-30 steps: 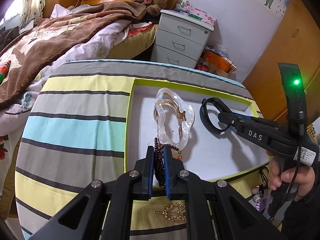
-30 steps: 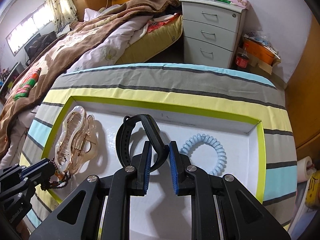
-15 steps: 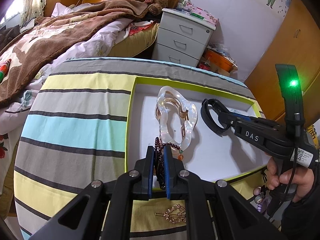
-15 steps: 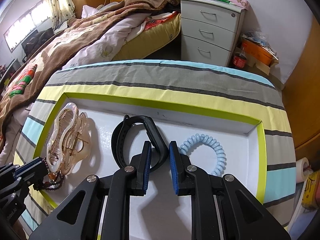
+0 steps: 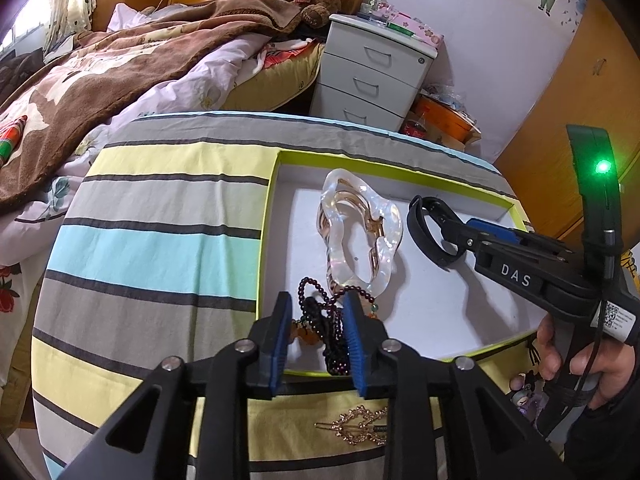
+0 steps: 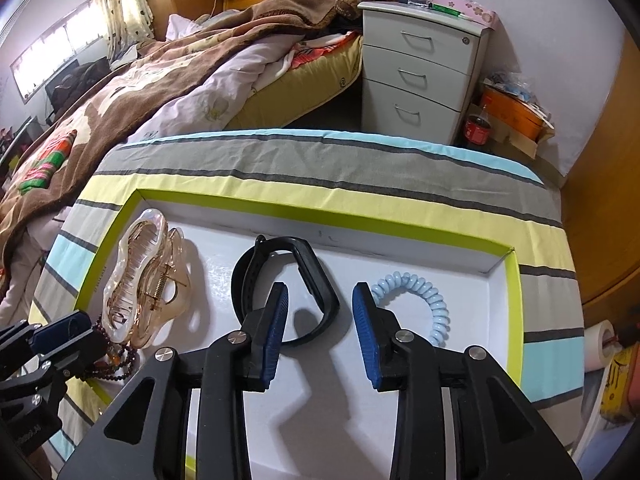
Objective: Organize jewelry
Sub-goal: 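Open the right gripper on the black band while the left releases the beaded bracelet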
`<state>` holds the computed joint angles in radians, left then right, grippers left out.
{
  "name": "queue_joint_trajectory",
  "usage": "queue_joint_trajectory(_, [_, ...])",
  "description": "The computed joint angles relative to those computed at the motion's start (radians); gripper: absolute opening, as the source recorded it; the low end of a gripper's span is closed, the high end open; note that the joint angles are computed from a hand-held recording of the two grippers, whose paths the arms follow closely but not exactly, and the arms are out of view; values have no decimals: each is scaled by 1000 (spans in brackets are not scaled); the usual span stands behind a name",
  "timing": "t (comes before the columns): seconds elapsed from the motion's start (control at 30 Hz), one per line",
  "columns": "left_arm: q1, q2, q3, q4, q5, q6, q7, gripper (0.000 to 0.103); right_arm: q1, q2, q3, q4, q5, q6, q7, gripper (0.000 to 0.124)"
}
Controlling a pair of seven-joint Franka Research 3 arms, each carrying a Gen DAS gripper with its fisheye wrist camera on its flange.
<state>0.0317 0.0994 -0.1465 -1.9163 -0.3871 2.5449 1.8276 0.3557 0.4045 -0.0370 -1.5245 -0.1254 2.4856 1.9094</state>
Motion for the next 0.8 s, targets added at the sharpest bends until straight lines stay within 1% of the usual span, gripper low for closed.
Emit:
queue_joint_trajectory(0.03, [0, -2, 0, -2, 0, 1, -1, 35, -1, -2, 2, -2, 3, 1, -2, 35])
queue_joint_trajectory(0.23, [-2, -12, 2, -10, 1, 2, -5, 44, 4, -25, 0, -31, -8, 16, 6, 35])
queue_joint_trajectory(0.5, [-10, -33, 7, -27, 2, -2, -4, 49, 7, -54, 0, -62, -28, 29, 29, 36])
queue_joint_trajectory(0.67, [-14, -63, 12, -48, -19, 0, 24, 56, 2, -98, 6, -117, -30, 67, 41, 36])
queue_joint_trajectory(0.8, [-23, -100, 24, -78, -39, 15, 57, 57, -4, -148, 14, -182, -28, 118, 54, 36])
